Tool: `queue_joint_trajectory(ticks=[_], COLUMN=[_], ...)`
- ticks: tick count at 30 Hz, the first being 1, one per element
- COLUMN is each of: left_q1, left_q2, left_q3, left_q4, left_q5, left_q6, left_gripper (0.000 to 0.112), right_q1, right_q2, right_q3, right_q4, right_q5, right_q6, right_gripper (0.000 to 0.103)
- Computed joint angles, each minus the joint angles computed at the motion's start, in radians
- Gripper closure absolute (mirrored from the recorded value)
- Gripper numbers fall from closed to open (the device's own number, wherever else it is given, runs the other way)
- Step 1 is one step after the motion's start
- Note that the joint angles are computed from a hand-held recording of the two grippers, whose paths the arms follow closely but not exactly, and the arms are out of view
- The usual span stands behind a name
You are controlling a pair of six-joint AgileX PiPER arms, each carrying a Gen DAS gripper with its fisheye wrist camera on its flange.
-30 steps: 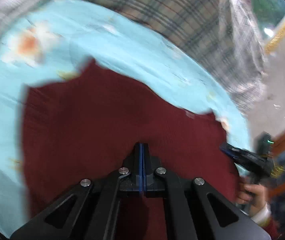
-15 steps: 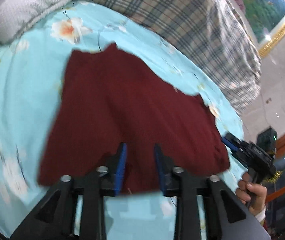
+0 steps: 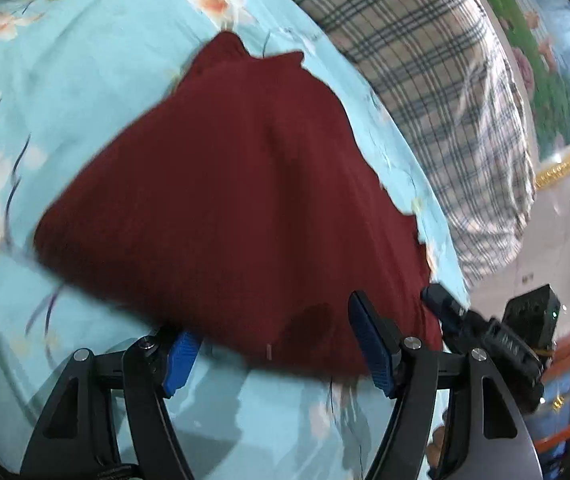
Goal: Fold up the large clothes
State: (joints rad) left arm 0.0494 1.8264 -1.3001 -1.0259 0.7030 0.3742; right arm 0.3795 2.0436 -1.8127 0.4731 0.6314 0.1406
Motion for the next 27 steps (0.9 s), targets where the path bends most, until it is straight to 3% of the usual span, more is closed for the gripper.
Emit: queue_joint_trajectory(ticks=[3,5,8,13,18,21,24,27], left_q1=[-0.027,-0.029,-0.010,-0.064,-0.151,-0.257,-0.367,-0.495], left_q2=[0.040,0.074,0.112,0.057,0.042,0.090,0.180,0.310], left_q3=[-0.058,-0.102,-0.152,-0.204,-0.325,-0.476,-0.641,-0.807], left_q4=[0.049,0.064,0.040,0.174,0.277,0.440,0.583,0.776], left_q5=[-0.049,-0.044,-0.011,-0.055,-0.050,-0.025,0.022,0.087], left_q6=[-0.055,-0.072,-0.050,-0.093,-0.104,-0.174,-0.206,-0.259], left_gripper=[0.053,0.079,0.095,0.100,0.100,0.101,0.101,0.100], right_q1=[0.005,0.005,-0.008,0.006,-0.024,-0.102,-0.244,-0.404], right_q2=[0.115,0.190,0.205,0.199,0.192,0.148,0.019,-0.031], right_q3=[-0.177,-0.276,-0.257,-0.247,-0.216,-0.118,0.126,0.290], right_q4=[-0.084,-0.106,-0.061,-0.094,0.020,0.280,0.580,0.880], right_q5=[0.128,0.214,0.183,0.176,0.169,0.179,0.108,0.170], right_q6=[0.056,0.065,0.022,0.021,-0.041,-0.218,-0.390,-0.560], right_gripper=[0.095,0.098,0.103,0.103,0.103,0.103,0.098,0.095])
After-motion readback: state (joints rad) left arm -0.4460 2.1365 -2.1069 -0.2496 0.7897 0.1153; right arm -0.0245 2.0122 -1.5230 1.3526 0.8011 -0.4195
